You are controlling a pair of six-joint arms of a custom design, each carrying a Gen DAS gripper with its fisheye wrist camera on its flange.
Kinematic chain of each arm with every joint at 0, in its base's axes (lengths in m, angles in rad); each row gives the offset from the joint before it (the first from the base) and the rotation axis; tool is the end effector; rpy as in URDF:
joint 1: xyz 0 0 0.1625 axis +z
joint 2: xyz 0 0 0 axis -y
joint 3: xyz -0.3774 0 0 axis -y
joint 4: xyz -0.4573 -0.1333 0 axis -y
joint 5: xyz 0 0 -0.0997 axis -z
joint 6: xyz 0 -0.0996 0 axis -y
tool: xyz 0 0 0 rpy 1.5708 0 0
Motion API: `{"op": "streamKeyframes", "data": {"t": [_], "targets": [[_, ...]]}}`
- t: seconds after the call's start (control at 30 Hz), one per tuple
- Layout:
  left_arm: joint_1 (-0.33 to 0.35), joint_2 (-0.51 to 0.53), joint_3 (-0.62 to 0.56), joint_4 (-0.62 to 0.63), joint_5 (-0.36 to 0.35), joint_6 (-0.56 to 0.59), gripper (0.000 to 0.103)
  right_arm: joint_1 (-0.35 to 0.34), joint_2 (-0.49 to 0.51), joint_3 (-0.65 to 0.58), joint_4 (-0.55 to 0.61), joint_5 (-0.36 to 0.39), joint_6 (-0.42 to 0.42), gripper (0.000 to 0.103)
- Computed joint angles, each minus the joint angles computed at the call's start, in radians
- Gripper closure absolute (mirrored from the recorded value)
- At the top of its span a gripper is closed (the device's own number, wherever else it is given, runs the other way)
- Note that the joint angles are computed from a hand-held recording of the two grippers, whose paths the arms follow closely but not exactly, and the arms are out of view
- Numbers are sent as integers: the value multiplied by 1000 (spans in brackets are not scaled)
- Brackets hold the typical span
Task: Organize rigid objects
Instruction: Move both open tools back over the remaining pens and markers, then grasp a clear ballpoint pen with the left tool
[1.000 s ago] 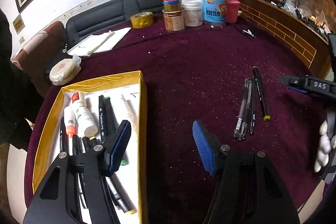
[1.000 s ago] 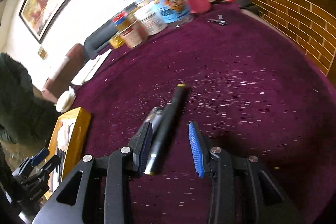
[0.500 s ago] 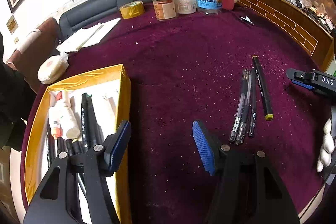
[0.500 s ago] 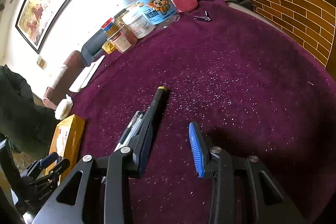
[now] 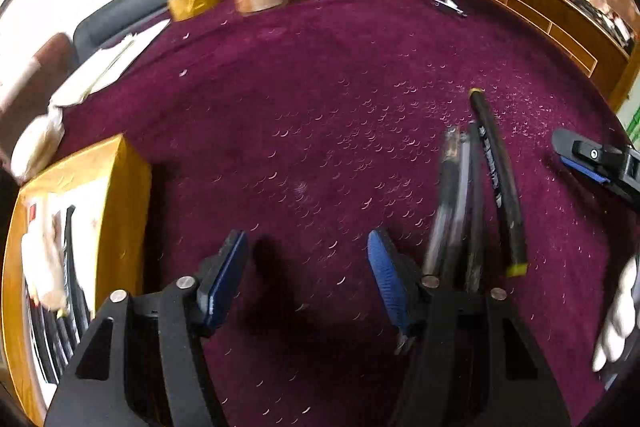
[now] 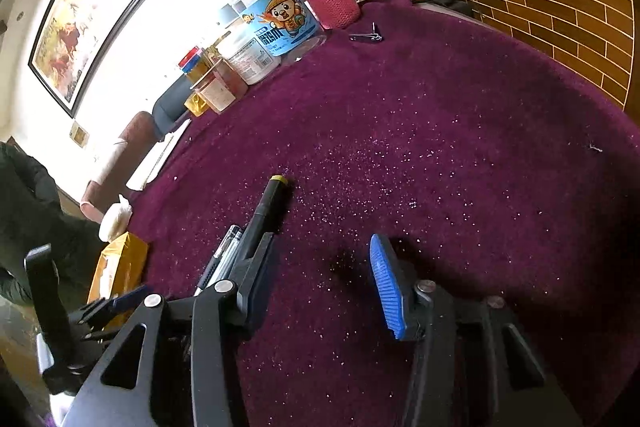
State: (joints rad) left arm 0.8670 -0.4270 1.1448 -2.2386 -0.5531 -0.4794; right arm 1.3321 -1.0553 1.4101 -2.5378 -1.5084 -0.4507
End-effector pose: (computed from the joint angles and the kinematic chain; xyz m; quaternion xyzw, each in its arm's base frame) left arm -0.3417 -0.7395 -0.0392 0.1098 0.8662 -0.2535 0.4164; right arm -0.0426 -0.7652 0.3079 0.1102 -0.9467 0.2935 0.0738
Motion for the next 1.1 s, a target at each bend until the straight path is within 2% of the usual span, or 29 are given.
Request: {"op": "streamKeyframes", "data": {"t": [0.13, 0.3, 0.37, 0.43, 0.5, 0.53, 0.6, 0.7, 0.83, 0.93, 1.0, 1.1], "targets": [[-9, 35, -23, -50, 26, 72, 41, -1, 1, -3, 8, 8, -6, 57], [1, 21, -22, -62, -27, 45, 42, -3, -1, -3, 12, 14, -4, 57], [0, 6, 2, -127, -54, 53, 42, -3, -1, -2, 12, 14, -9, 56], [-5, 5, 14, -157, -46, 70, 42, -2, -1, -3, 13, 13, -12, 55], [-5, 18, -4, -121, -47, 76, 42, -3, -1, -3, 14, 15, -12, 55], [-4, 34, -14, -106, -24, 93, 38, -3, 0, -5, 16, 16, -10, 55], [-7, 40, -11, -153, -5, 150, 38, -4, -1, -5, 17, 21, -6, 55], [0, 26, -12, -133, -40, 119, 39, -5, -1, -5, 18, 24, -4, 55], [-7, -27, 78, -335, -110, 156, 40, -7, -1, -3, 14, 22, -8, 55], [-11, -4, 52, -298, -113, 184, 40, -4, 1, -3, 12, 16, -15, 53], [-13, 23, 29, -278, -76, 198, 38, -2, 1, -2, 10, 13, -17, 53], [1, 18, 27, -246, -96, 148, 38, -4, 1, -3, 11, 19, -13, 53]]}}
